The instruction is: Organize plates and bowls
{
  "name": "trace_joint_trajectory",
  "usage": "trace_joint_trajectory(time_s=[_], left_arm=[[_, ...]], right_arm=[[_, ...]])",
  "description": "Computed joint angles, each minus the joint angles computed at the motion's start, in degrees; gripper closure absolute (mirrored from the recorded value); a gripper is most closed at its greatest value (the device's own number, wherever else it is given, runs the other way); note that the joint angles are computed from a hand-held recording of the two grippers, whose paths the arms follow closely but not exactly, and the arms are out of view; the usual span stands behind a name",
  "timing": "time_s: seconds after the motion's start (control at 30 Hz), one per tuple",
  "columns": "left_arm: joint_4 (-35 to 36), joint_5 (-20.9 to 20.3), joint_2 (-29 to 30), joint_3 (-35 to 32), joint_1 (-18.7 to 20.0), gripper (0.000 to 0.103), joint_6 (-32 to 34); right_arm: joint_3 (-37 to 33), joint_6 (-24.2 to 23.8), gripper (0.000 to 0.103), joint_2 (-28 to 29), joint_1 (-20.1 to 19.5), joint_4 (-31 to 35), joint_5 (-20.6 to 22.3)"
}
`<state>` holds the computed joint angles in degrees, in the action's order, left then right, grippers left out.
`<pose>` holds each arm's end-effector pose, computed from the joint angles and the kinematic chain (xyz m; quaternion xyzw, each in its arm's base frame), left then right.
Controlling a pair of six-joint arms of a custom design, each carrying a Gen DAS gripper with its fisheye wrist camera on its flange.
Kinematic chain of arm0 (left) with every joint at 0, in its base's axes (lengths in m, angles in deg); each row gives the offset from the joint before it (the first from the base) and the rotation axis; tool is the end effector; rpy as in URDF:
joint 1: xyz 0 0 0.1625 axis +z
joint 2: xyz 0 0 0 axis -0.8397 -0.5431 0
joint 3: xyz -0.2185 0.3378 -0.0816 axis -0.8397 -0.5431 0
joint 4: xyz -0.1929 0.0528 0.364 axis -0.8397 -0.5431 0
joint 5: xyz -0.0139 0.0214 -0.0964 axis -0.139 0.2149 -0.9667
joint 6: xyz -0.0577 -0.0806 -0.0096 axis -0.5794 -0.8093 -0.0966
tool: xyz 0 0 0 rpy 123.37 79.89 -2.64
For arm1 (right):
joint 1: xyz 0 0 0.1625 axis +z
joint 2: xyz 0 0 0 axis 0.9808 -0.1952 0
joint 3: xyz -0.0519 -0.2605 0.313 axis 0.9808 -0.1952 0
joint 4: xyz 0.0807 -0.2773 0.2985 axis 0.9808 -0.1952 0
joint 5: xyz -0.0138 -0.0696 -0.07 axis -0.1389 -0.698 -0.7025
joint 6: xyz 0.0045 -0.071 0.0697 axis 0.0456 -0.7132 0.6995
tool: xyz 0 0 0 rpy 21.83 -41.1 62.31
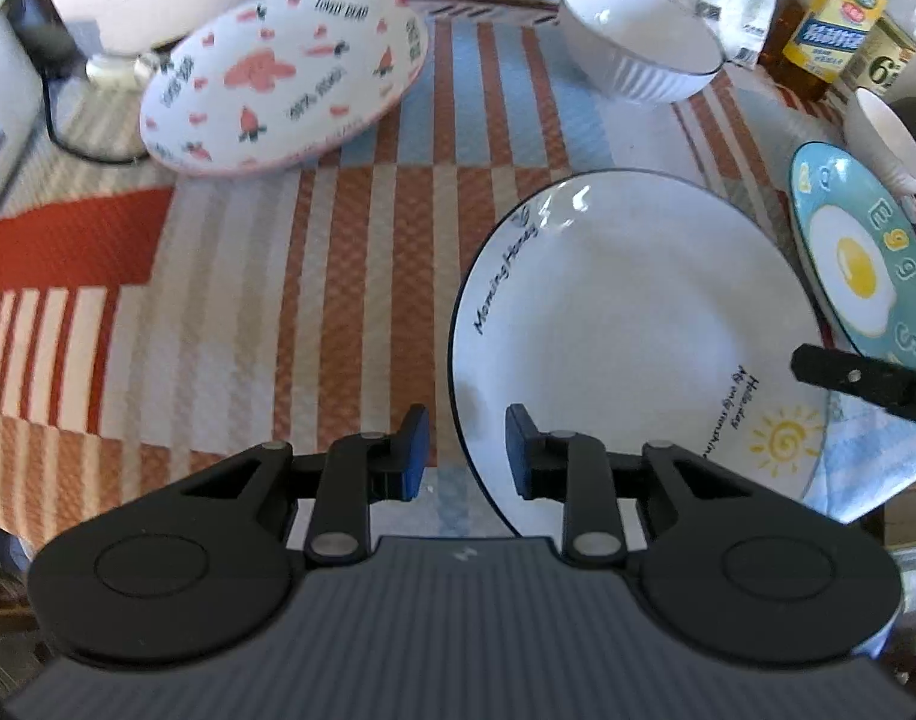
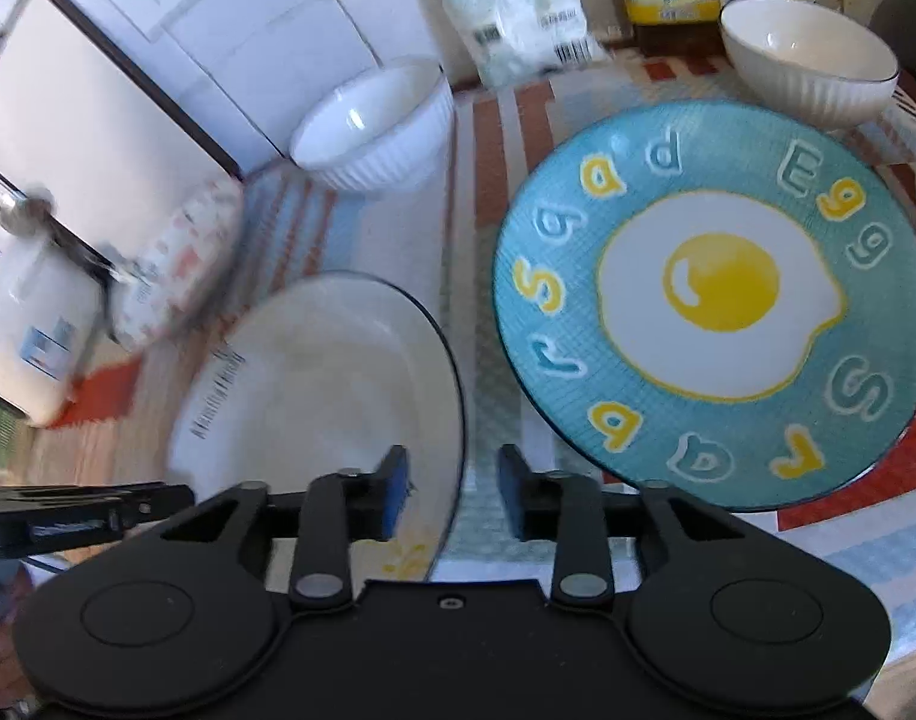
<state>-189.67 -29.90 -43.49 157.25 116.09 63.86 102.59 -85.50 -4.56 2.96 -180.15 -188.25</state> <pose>-0.2052 -0.7189 0.0198 0.2197 0.9198 -0.1033 0.3082 0.0083 -0.6440 0.1861 -0.0548 -0.9340 0.2919 0.1986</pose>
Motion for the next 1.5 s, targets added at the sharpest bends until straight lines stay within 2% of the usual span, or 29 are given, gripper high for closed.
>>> trace_joint_trajectory(time_s=[0.1,0.13,0.2,0.3,0.4,0.6,0.73,0.83,0.93,1.03,1.13,1.27,1.37,1.5], left_arm=[[0.6,-1.4,-1.2,0.4,-0.6,0.074,-0.6],[1.4,-1.5,-1.6,0.6,-1.0,0.071,-0.7],[5.6,0.7,-1.9,0.1,-2.2,0.064,-1.8],[7.0,0.1,-3.0,0.5,-3.2,0.062,-1.5],[8.8,0.4,-3.8,0.8,-4.5,0.061,-1.0],[8.6,-1.7,-4.4,0.9,-6.8,0.050,1.6],[9.6,-2.0,-3.2,-0.8,-8.4,0.049,2.8],[10.1,-2.9,-1.6,-3.0,-9.4,0.046,4.0],[10.3,-3.3,0.4,-5.6,-10.4,0.043,5.6],[10.7,-4.6,3.2,-9.3,-11.1,0.043,7.6],[8.3,-6.0,6.0,-12.2,-11.5,0.043,9.2],[3.5,-1.9,11.3,-15.9,-12.1,0.043,12.1],[3.8,-4.1,14.6,-20.3,-11.0,0.043,11.6],[3.6,-4.4,19.3,-25.6,-10.1,0.043,13.2]], right_arm=[[2.1,-1.8,0.049,-2.5,0.1,-1.2,0.6],[2.6,-1.7,0.047,-3.2,0.1,-1.1,0.8],[3.4,0.7,0.038,-5.1,0.2,0.1,0.9],[5.3,1.8,0.037,-7.9,0.1,0.1,1.7],[7.1,1.4,0.037,-10.5,0.9,-0.9,0.2],[11.1,0.7,0.036,-16.8,1.2,-1.5,0.3],[12.7,0.2,0.036,-20.3,1.1,-1.2,0.7],[13.1,-1.1,0.036,-21.9,1.5,-1.6,-1.2],[12.6,1.4,0.036,-23.9,1.3,1.3,-2.8],[12.4,2.3,0.036,-25.4,0.4,2.8,-2.0],[11.8,0.6,0.036,-25.7,-0.4,3.5,-1.8],[11.0,-2.8,0.036,-24.6,-1.8,1.8,-1.1],[9.9,-7.2,0.036,-23.1,-2.5,0.8,-0.9],[8.9,-12.4,0.036,-20.1,-3.7,-3.2,-0.9]])
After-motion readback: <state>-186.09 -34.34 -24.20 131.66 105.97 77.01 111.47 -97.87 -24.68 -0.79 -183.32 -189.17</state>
